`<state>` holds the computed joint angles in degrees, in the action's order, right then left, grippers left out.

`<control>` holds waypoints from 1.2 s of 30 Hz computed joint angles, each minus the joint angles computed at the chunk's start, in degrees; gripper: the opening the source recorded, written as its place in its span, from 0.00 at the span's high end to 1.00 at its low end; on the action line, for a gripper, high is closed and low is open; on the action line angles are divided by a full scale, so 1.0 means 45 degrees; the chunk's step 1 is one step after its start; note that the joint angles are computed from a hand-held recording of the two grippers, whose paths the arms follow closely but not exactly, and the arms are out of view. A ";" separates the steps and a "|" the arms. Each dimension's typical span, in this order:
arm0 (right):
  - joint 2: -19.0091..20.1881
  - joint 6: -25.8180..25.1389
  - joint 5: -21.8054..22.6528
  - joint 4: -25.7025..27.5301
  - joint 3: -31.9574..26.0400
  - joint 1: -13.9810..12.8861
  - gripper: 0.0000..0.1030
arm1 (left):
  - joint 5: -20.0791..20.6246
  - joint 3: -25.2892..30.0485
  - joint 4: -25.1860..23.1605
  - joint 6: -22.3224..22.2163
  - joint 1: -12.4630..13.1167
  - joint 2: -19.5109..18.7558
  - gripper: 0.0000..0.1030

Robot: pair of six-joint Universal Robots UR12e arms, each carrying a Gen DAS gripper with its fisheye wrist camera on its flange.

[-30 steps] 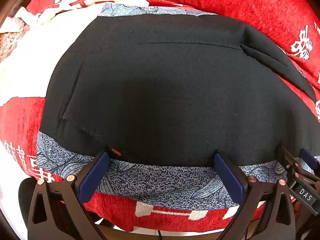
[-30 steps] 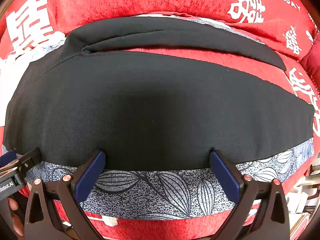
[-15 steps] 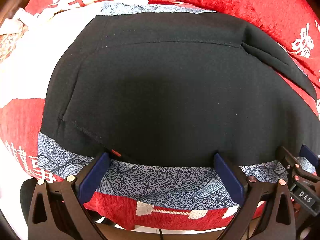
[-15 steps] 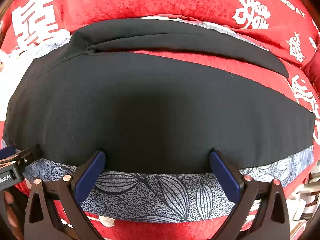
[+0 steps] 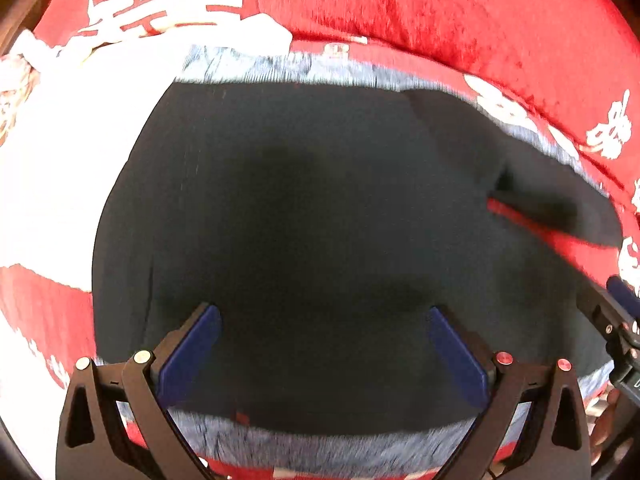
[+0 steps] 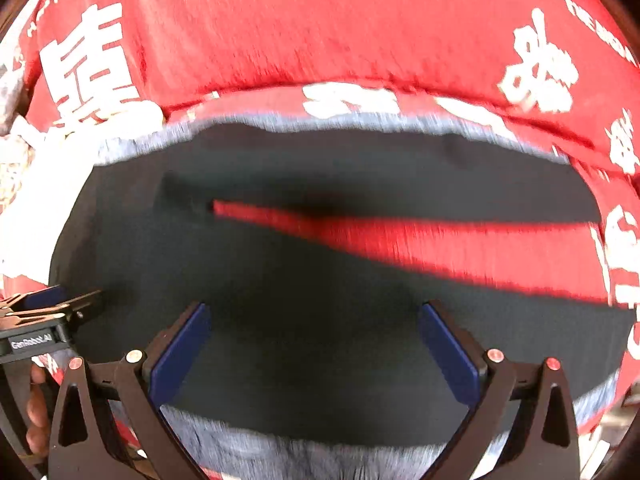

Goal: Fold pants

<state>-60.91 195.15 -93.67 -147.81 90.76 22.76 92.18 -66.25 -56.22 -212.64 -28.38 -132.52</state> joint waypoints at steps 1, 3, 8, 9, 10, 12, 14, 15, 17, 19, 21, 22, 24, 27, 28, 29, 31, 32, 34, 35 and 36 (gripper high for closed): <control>0.0221 -0.0443 0.0153 -0.0038 -0.0393 -0.0037 0.00 | -0.0072 0.0210 -0.0043 0.0060 0.0056 -0.0102 0.00; 0.0653 -0.1317 0.0424 0.0005 -0.1127 -0.0076 0.00 | -0.0115 0.0817 -0.0424 0.0224 0.0201 -0.0402 0.00; 0.2184 -0.4415 0.1553 0.1119 -0.3580 -0.0149 0.00 | -0.0473 0.2075 -0.1229 0.0523 0.0526 -0.1122 0.00; 0.2497 -0.5026 0.1580 0.1447 -0.4092 -0.0132 0.00 | -0.0544 0.2136 -0.1324 0.0512 0.0579 -0.1169 0.00; 0.2864 -0.5653 0.1555 0.1749 -0.4666 -0.0101 0.00 | -0.0573 0.2238 -0.1397 0.0517 0.0629 -0.1247 0.00; 0.3453 -0.6466 0.1773 0.2406 -0.5619 -0.0103 0.00 | -0.0574 0.2377 -0.1497 0.0542 0.0690 -0.1373 0.00; 0.4002 -0.6921 0.2354 0.3116 -0.6507 -0.0168 0.00 | -0.0669 0.2403 -0.1502 0.0601 0.0750 -0.1434 0.00; 0.4242 -0.7023 0.2691 0.3450 -0.6897 -0.0212 0.00 | -0.0746 0.2449 -0.1523 0.0645 0.0779 -0.1492 0.00; 0.4785 -0.7219 0.3376 0.4350 -0.7785 -0.0299 0.00 | -0.0875 0.2424 -0.1448 0.0720 0.0827 -0.1516 0.00; 0.5306 -0.7515 0.3775 0.5584 -0.8661 -0.0341 0.00 | -0.0928 0.2419 -0.1354 0.0798 0.0861 -0.1546 0.00; 0.5822 -0.7847 0.3838 0.6837 -0.9499 -0.0294 0.01 | -0.0880 0.2440 -0.1313 0.0919 0.0875 -0.1571 0.00; 0.5948 -0.7941 0.3854 0.6972 -0.9604 -0.0270 0.01 | -0.0836 0.2473 -0.1307 0.0976 0.0875 -0.1594 0.00; 0.5931 -0.8384 0.4254 0.6647 -0.9488 -0.0279 0.04 | -0.0768 0.2543 -0.1253 0.1051 0.0884 -0.1645 0.00; 0.5943 -0.8889 0.4887 0.6926 -0.9579 -0.0313 0.29 | -0.0800 0.2622 -0.1125 0.0960 0.0937 -0.1702 0.00; 0.5908 -0.9090 0.5327 0.7105 -0.9583 -0.0348 0.53 | -0.0823 0.2742 -0.1151 0.0931 0.0958 -0.1774 0.00; 0.5907 -0.9107 0.5563 0.7339 -0.9636 -0.0363 0.62 | -0.0910 0.2800 -0.1154 0.0870 0.0990 -0.1798 0.00; 0.5735 -0.9439 0.5553 0.7291 -0.9360 -0.0287 0.83 | -0.1203 0.2918 -0.1161 0.0725 0.1070 -0.1848 0.00; 0.5613 -0.9507 0.5326 0.6994 -0.9130 -0.0212 0.84 | -0.1468 0.2962 -0.1144 0.0586 0.1139 -0.1858 0.00; 0.5270 -0.9481 0.4719 0.6048 -0.8471 -0.0054 0.86 | -0.1821 0.3135 -0.1126 0.0287 0.1248 -0.1935 0.00; 0.5080 -0.9449 0.4520 0.5497 -0.8106 0.0001 0.86 | -0.1924 0.3223 -0.1100 0.0119 0.1291 -0.1975 0.00; 0.5032 -0.9392 0.4387 0.5126 -0.8013 0.0043 0.86 | -0.2013 0.3392 -0.1133 -0.0104 0.1343 -0.2052 0.00</control>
<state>-38.27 152.89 -73.92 -124.74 54.70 22.96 83.12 -50.99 -61.32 -213.11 -22.33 -141.75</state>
